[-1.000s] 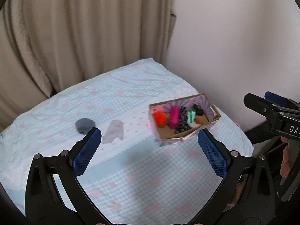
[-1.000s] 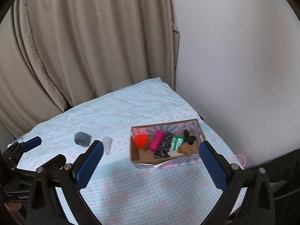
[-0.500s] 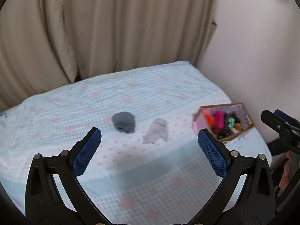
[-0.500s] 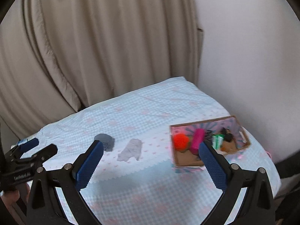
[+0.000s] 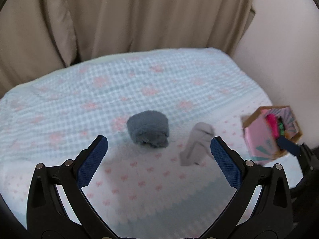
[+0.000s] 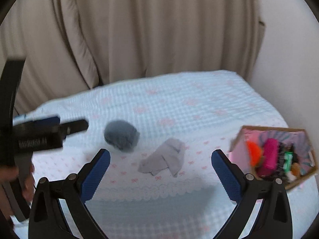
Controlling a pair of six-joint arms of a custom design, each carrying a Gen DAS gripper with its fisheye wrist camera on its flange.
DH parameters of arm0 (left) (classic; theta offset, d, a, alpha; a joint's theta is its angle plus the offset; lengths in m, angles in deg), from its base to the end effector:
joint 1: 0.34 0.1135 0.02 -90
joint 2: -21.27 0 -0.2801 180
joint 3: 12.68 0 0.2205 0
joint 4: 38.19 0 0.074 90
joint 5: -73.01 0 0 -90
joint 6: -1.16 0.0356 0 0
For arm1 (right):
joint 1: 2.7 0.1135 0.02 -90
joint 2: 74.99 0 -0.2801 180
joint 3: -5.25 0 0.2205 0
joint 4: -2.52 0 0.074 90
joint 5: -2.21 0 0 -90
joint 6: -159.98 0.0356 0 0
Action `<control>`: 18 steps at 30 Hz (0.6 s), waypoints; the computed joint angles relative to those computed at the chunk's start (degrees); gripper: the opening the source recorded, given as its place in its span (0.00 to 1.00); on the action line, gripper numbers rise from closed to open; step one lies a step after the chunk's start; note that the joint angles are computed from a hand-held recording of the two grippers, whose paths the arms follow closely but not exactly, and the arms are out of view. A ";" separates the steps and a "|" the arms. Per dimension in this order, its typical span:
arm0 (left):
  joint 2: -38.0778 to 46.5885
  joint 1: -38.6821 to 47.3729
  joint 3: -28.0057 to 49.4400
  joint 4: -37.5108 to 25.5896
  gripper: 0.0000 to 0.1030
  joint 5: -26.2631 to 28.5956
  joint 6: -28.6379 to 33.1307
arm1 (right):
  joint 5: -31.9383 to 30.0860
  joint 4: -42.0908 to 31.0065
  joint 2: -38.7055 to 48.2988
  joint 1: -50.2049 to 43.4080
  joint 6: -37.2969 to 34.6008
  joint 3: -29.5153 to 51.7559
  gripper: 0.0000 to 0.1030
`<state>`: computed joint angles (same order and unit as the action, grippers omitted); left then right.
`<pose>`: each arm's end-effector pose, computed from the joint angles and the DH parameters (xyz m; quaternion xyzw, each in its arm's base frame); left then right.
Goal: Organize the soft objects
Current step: 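Grasp the grey fuzzy sock with the left gripper while the right gripper grasps the light grey sock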
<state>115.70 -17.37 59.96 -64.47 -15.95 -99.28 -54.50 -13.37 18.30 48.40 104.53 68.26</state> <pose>0.3054 -0.0942 0.2294 0.0569 0.9320 -0.0932 0.3455 0.2026 0.2199 0.2071 -0.0221 0.8950 0.0482 0.4429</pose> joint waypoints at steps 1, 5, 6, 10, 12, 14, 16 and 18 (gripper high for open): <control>3.11 0.35 -0.69 3.48 1.00 0.28 0.45 | -1.63 4.88 3.73 -1.35 -1.37 -1.24 0.98; 12.51 0.94 -0.76 11.45 0.99 0.87 0.73 | -6.42 18.79 15.85 -5.56 -4.80 -3.58 0.98; 14.94 1.00 -0.88 13.71 0.99 1.02 0.47 | -7.19 21.45 18.08 -6.32 -5.63 -3.98 0.98; 21.75 0.56 0.03 19.12 0.99 0.58 0.06 | -9.85 27.71 27.25 -9.23 -9.57 -2.56 0.98; 24.60 0.13 1.24 21.24 0.99 -0.21 -0.25 | -10.04 28.06 30.18 -9.89 -11.42 -0.98 0.98; 26.59 -0.11 2.57 22.22 0.99 -0.52 -0.37 | -11.02 27.54 33.29 -10.71 -13.50 1.37 0.98; 28.55 -0.36 4.05 23.01 0.99 -1.16 -0.56 | -12.56 28.05 35.67 -11.99 -14.96 3.19 0.98; 30.10 -0.27 5.30 23.46 0.98 -1.25 -0.97 | -14.27 29.97 37.02 -13.42 -15.15 4.03 0.98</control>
<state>145.80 -17.65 65.26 -41.01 -17.20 -100.25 -68.77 16.60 55.32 34.98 89.37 72.29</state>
